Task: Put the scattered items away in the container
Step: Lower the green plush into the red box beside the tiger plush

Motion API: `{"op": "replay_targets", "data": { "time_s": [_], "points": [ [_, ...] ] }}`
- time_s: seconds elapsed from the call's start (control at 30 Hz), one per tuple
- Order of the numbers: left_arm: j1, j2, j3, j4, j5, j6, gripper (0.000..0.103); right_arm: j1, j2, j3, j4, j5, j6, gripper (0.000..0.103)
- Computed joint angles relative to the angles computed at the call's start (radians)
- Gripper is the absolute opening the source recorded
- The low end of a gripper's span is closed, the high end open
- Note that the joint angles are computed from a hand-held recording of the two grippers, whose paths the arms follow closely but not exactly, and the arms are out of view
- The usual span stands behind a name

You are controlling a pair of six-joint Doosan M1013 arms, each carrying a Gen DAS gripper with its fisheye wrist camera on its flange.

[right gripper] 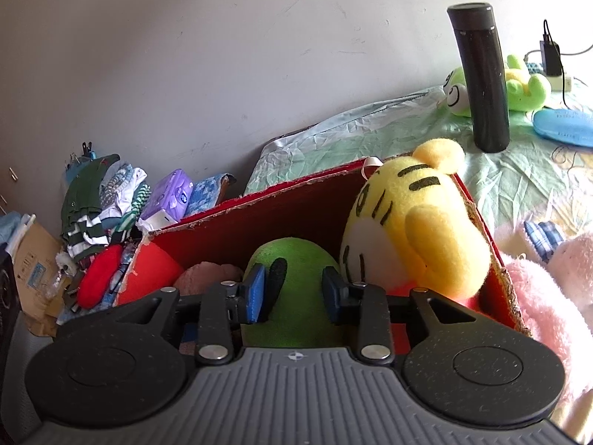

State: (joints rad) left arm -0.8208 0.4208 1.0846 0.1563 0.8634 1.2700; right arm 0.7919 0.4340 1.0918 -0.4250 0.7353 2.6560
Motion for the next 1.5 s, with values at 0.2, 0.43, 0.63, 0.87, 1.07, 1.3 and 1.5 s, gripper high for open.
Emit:
{"op": "replay_targets", "data": {
  "time_s": [0.2, 0.43, 0.63, 0.87, 1.07, 1.3, 1.5],
  "points": [
    [0.002, 0.001, -0.004, -0.009, 0.014, -0.015, 0.086, -0.005, -0.010, 0.021, 0.009, -0.040, 0.015, 0.034],
    [-0.002, 0.008, -0.018, 0.005, 0.044, -0.031, 0.087, -0.006, -0.013, 0.035, -0.002, -0.060, 0.020, 0.034],
    [-0.002, 0.015, -0.033, 0.008, 0.076, -0.048, 0.088, -0.004, -0.016, 0.045, -0.017, -0.069, 0.024, 0.035],
    [-0.005, 0.027, -0.051, 0.022, 0.089, -0.065, 0.089, -0.001, -0.014, 0.048, -0.035, -0.070, 0.017, 0.038],
    [-0.005, 0.030, -0.055, 0.024, 0.091, -0.064, 0.089, -0.001, -0.015, 0.052, -0.038, -0.076, 0.019, 0.040],
    [-0.005, 0.028, -0.051, 0.020, 0.085, -0.062, 0.089, -0.005, -0.016, 0.053, -0.024, -0.079, 0.009, 0.041],
    [-0.005, 0.027, -0.048, 0.020, 0.080, -0.065, 0.089, -0.011, -0.016, 0.045, 0.041, -0.069, -0.078, 0.045]
  ]
}}
